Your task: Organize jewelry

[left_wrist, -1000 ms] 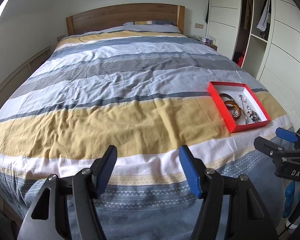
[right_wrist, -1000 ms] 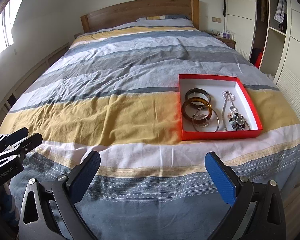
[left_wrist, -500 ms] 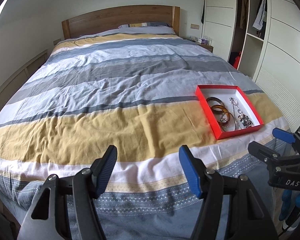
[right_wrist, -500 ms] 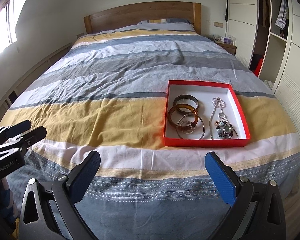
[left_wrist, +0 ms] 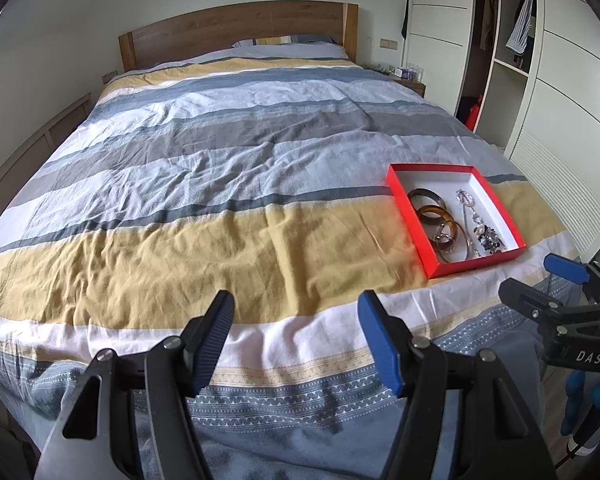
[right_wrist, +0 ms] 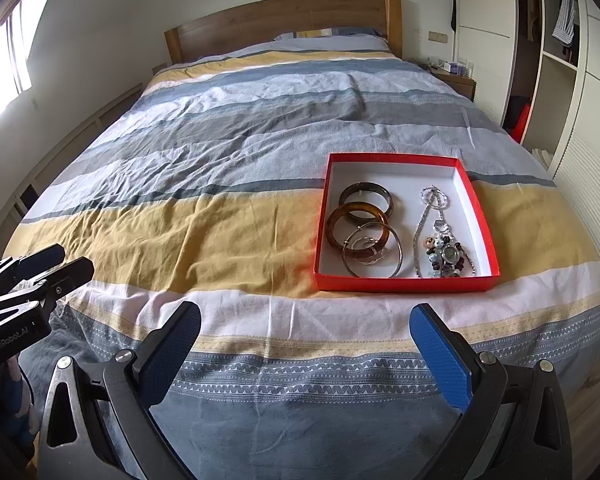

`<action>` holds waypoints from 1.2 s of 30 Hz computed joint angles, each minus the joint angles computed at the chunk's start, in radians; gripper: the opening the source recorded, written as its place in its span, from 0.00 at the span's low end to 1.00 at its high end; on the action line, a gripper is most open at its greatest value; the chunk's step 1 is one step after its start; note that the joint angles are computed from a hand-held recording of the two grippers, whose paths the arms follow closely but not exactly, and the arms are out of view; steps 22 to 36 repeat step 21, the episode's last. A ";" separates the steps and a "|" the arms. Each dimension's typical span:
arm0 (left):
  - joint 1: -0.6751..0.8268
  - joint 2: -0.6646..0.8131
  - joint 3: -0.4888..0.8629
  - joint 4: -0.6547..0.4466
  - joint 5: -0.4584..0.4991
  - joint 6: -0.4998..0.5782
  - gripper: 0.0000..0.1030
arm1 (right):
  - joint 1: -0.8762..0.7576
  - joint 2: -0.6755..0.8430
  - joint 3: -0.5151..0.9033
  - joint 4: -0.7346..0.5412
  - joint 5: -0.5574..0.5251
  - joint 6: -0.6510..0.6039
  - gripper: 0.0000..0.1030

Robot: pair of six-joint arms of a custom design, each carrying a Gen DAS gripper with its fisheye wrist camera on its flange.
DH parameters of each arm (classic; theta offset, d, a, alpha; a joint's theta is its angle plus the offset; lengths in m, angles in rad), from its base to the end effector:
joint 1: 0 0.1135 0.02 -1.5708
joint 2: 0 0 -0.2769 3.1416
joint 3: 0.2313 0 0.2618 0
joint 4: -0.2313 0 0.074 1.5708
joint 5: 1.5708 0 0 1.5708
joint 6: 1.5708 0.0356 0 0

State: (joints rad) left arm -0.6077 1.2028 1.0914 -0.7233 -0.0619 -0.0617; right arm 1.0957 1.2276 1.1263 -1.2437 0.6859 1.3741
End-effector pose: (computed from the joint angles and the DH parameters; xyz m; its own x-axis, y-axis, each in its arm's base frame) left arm 0.2097 -0.1431 0.3220 -0.6403 0.3704 -0.6730 0.4973 0.8676 0.0044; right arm 0.1157 0.1757 0.3092 -0.6984 0.3015 -0.6491 0.3154 0.9438 0.0989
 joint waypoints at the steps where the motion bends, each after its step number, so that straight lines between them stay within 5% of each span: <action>1: -0.002 0.006 0.000 0.002 0.000 -0.003 0.60 | -0.006 -0.004 -0.002 -0.003 -0.002 -0.007 0.99; 36: -0.021 0.041 -0.013 0.024 -0.014 -0.009 0.60 | -0.066 -0.054 -0.090 0.039 -0.054 -0.030 0.99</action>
